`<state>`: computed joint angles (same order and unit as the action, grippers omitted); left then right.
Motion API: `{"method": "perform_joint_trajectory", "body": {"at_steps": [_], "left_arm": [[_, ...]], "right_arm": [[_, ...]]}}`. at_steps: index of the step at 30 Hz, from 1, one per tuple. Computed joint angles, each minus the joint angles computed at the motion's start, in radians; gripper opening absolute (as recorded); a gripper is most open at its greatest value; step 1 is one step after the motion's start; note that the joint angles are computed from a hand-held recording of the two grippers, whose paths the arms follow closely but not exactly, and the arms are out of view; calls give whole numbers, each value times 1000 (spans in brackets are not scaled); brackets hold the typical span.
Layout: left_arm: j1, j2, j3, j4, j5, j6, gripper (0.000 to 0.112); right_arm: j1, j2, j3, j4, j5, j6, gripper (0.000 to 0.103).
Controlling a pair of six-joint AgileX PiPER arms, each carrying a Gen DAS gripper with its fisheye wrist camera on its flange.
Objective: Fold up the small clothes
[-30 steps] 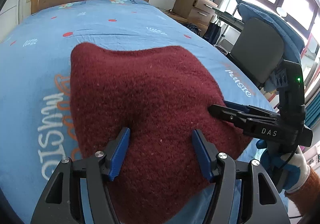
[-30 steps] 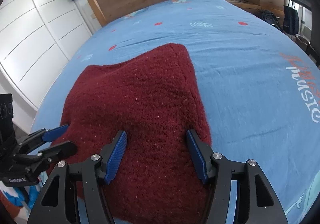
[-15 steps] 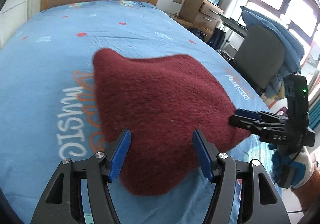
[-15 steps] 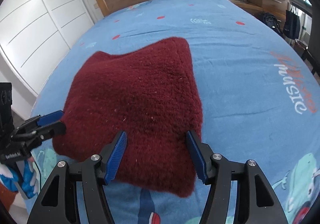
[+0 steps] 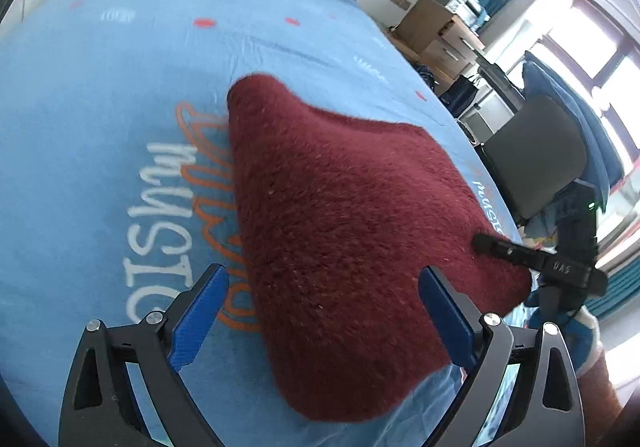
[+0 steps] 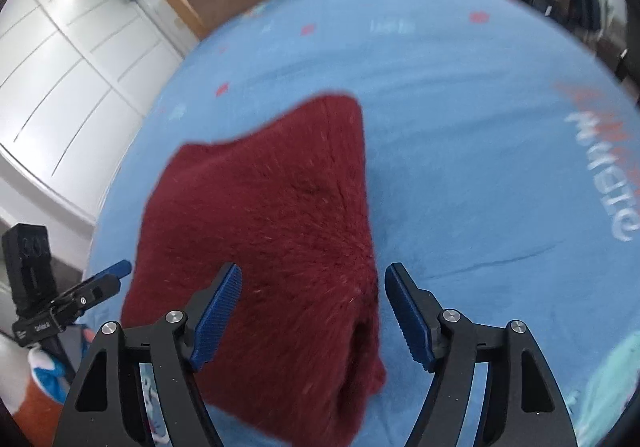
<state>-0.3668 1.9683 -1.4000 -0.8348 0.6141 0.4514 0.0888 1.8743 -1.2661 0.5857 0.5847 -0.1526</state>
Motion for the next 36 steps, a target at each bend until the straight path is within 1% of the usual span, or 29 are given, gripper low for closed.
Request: {"method": "perform_joint_trajectory", "body": {"at_steps": [1, 3, 5, 6, 7, 9, 11, 12, 13, 14, 15, 16, 17, 18, 20, 21, 23, 25, 27, 30, 33, 36], "left_arm": [[8, 28, -21, -22, 22, 2, 94], [22, 66, -43, -76, 49, 29, 97], [37, 98, -61, -129, 76, 59, 99], [48, 120, -74, -170, 105, 84, 99], [57, 137, -82, -202, 125, 102, 100], [81, 182, -106, -271, 190, 132, 100], [92, 198, -109, -322, 211, 173, 98], [95, 204, -112, -344, 222, 193, 95], [99, 214, -123, -361, 241, 207, 89], [100, 219, -129, -370, 247, 212, 87], [108, 226, -133, -390, 259, 221, 82], [120, 231, -137, -403, 276, 226, 76], [137, 233, -127, -433, 297, 242, 73], [152, 233, -120, -452, 315, 253, 68], [188, 220, -114, -473, 362, 270, 64], [205, 209, -122, -467, 388, 274, 62], [239, 186, -147, -448, 430, 268, 61], [292, 156, -177, -432, 478, 263, 61], [341, 131, -201, -417, 516, 256, 61], [421, 108, -282, -352, 569, 215, 62], [463, 101, -313, -285, 579, 207, 62], [481, 120, -316, -199, 561, 197, 63]], "right_arm": [[-26, 42, -26, 83, 43, -82, 82], [-64, 103, -60, 197, 108, -180, 85], [-90, 152, -78, 291, 161, -265, 86], [-103, 177, -86, 336, 189, -307, 86], [-114, 193, -88, 367, 205, -341, 87], [-140, 214, -81, 441, 236, -432, 88], [-155, 228, -76, 482, 261, -497, 88], [-157, 230, -74, 489, 265, -511, 88], [-162, 232, -68, 508, 276, -533, 85], [-165, 245, -70, 544, 305, -558, 70], [-164, 248, -69, 559, 314, -560, 68], [-157, 236, -52, 570, 295, -574, 66], [-158, 229, -35, 596, 292, -594, 60], [-163, 217, -9, 638, 296, -622, 58], [-162, 181, 32, 708, 290, -668, 54], [-160, 182, 19, 730, 294, -674, 53], [-146, 144, 27, 791, 310, -716, 51], [-118, 113, 5, 811, 310, -719, 50], [-85, 101, -30, 832, 305, -713, 50], [-22, 114, -95, 860, 286, -704, 51], [40, 165, -163, 854, 244, -673, 51], [83, 241, -223, 814, 207, -612, 51]]}}
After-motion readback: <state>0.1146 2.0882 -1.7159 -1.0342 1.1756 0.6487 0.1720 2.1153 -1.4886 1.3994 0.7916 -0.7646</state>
